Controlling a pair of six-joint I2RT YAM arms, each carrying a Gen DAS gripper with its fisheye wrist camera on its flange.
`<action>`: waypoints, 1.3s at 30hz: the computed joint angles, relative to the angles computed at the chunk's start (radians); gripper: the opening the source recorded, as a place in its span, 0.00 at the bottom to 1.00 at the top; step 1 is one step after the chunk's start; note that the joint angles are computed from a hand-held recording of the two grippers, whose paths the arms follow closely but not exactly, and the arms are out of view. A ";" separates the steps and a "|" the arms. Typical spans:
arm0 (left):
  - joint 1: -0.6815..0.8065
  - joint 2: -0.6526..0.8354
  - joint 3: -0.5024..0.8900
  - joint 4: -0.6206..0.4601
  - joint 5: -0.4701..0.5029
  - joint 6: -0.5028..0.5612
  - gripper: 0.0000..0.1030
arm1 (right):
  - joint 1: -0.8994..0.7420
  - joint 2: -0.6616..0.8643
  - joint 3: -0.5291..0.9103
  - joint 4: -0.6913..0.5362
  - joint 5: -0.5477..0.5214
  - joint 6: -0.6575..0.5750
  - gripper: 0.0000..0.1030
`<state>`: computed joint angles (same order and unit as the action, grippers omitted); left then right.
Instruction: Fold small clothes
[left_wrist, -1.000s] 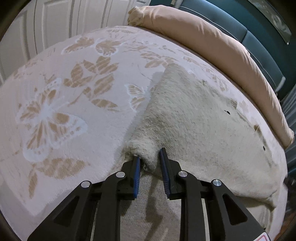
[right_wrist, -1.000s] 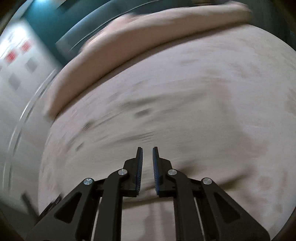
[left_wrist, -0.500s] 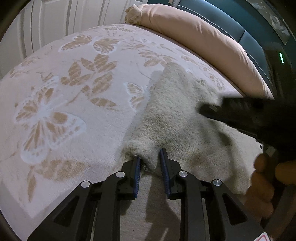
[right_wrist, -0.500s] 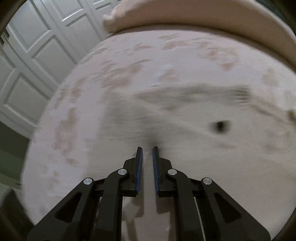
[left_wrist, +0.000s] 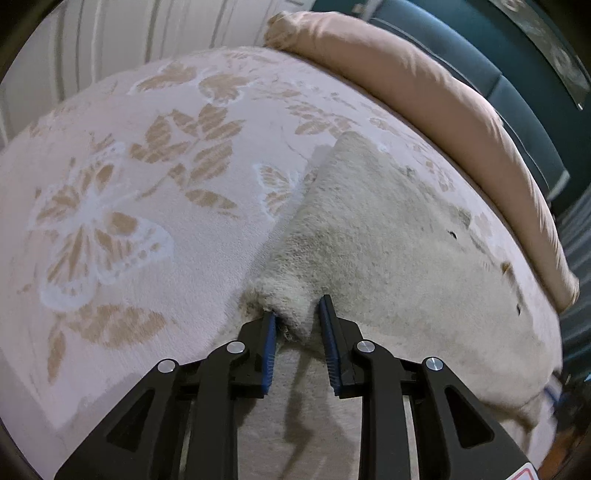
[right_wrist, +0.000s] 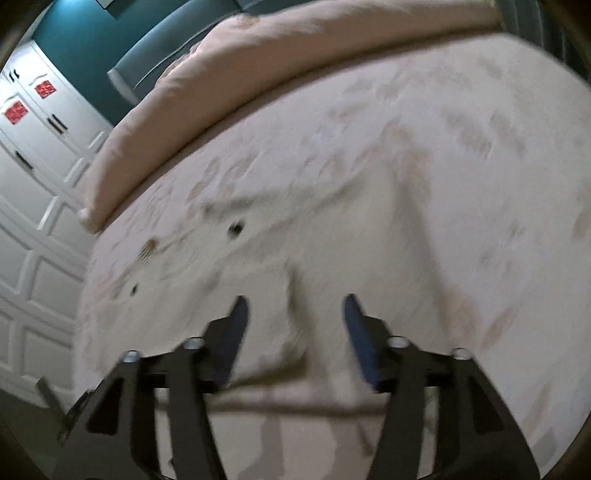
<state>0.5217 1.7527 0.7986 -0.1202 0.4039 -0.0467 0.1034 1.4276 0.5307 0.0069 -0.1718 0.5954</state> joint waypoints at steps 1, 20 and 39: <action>0.001 0.005 0.023 -0.034 0.009 -0.012 0.29 | 0.022 0.040 -0.008 0.038 -0.031 0.017 0.58; -0.012 0.044 0.150 -0.211 -0.067 0.029 0.15 | 0.105 0.061 0.006 -0.068 0.222 -0.004 0.05; -0.063 0.008 0.107 -0.167 -0.180 0.149 0.16 | 0.283 0.111 0.076 -0.046 0.194 0.056 0.00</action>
<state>0.4583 1.7605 0.9059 -0.2877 0.2240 0.1024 0.3867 1.5383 0.6063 -0.0396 0.0223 0.6515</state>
